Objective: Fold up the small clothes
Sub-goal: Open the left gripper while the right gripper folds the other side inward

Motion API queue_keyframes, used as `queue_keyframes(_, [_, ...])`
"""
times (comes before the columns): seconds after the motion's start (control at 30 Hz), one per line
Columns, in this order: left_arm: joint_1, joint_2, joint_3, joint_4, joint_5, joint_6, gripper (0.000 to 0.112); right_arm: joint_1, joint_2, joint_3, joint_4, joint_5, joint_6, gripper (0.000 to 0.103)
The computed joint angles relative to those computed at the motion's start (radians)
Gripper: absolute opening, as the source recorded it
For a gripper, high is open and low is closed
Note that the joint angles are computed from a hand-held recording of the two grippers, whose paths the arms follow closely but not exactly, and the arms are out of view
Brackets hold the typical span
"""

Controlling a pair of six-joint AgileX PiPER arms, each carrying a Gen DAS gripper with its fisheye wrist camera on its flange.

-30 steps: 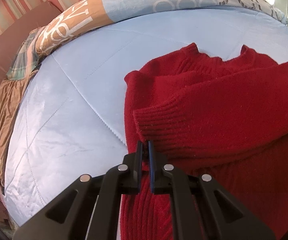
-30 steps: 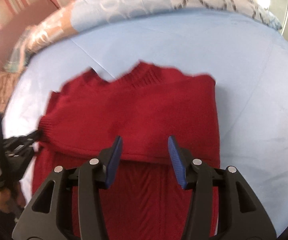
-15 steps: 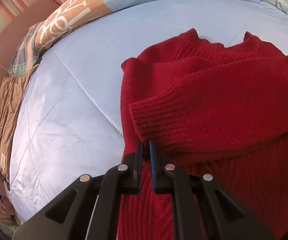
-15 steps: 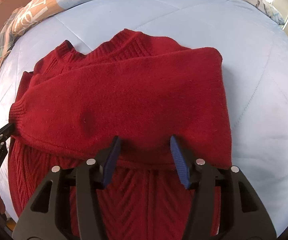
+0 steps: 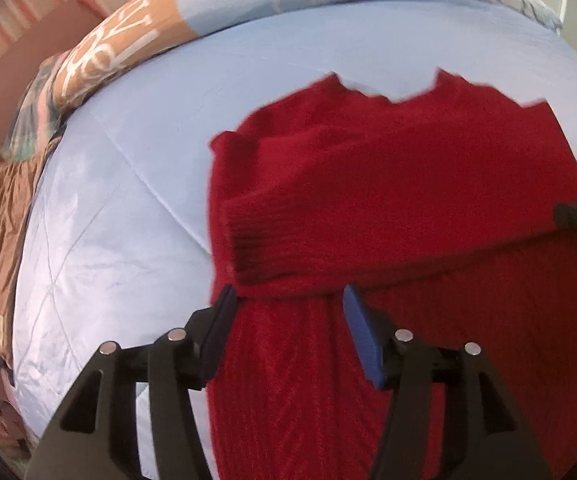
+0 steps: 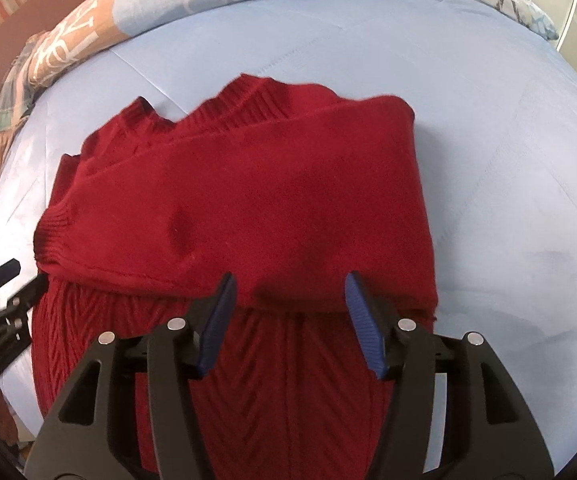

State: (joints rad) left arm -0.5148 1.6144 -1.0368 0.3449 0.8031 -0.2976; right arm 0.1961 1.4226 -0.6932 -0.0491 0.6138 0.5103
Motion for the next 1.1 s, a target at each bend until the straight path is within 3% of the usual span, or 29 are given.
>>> queue_keyframes(0.23, [-0.009, 0.053, -0.029, -0.081, 0.056, 0.000, 0.057, -0.036, 0.067, 0.005, 0.055, -0.011, -0.051, 0.058])
queue_keyframes(0.4, [0.038, 0.042, -0.024, -0.111, 0.059, 0.037, 0.057, -0.118, 0.087, 0.046, 0.203, -0.071, -0.203, 0.061])
queue_keyframes(0.63, [0.156, -0.021, 0.044, -0.165, 0.057, 0.114, 0.059, -0.162, -0.026, 0.116, 0.305, -0.095, -0.359, 0.064])
queue_keyframes(0.83, [0.211, -0.101, 0.153, -0.141, 0.047, 0.140, 0.059, -0.121, -0.180, 0.184, 0.190, -0.059, -0.257, 0.066])
queue_keyframes(1.1, [0.233, -0.207, 0.199, -0.195, 0.015, 0.201, 0.059, 0.012, -0.285, 0.216, 0.061, -0.021, -0.047, 0.066])
